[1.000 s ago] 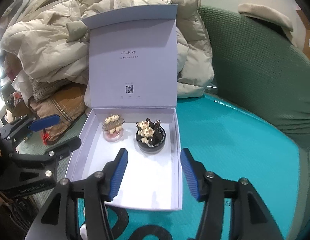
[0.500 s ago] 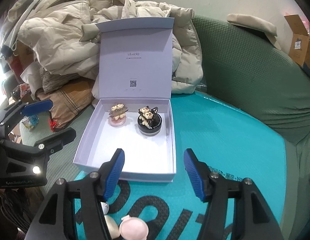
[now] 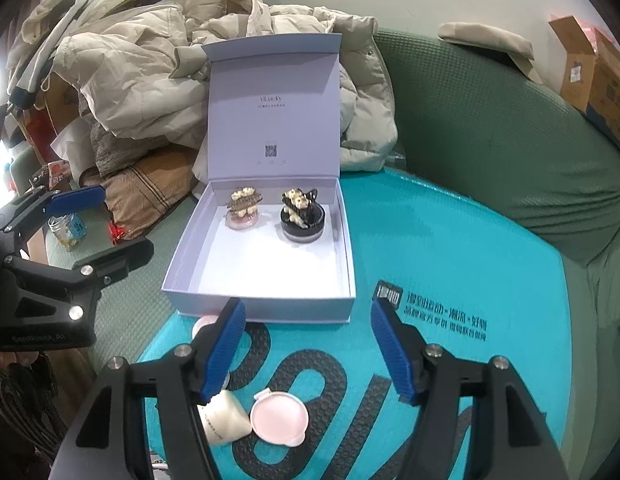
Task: Organize objects
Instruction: 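Withdraw both open grippers from the box toward the compacts on the mat, then grasp white ball compact with left gripper while right grasps open pink compact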
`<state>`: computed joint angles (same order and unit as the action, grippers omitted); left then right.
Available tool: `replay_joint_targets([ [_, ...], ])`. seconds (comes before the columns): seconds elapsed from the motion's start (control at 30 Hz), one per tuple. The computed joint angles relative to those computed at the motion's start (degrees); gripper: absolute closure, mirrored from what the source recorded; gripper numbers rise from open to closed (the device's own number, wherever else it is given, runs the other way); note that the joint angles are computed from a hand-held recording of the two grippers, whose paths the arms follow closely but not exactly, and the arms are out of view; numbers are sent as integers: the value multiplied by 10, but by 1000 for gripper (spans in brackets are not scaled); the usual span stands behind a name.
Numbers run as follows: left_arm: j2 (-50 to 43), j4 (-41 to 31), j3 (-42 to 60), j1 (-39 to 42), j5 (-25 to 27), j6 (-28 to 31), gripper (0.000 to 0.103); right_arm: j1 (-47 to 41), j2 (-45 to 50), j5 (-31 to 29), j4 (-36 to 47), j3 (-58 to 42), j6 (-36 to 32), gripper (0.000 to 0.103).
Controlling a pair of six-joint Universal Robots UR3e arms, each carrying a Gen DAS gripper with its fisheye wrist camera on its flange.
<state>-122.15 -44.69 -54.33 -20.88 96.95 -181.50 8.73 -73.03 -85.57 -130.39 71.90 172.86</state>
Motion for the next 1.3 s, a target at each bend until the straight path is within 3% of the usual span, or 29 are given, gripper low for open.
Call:
replay_joint_targets([
  [0.67,51,68,-153,-33,1,-4,12,-28,-87,11,-101,233,32,37],
  [1.3,69,150,-275,-29,-54,-14,12,-43,-114,29,-166,362,32,37],
])
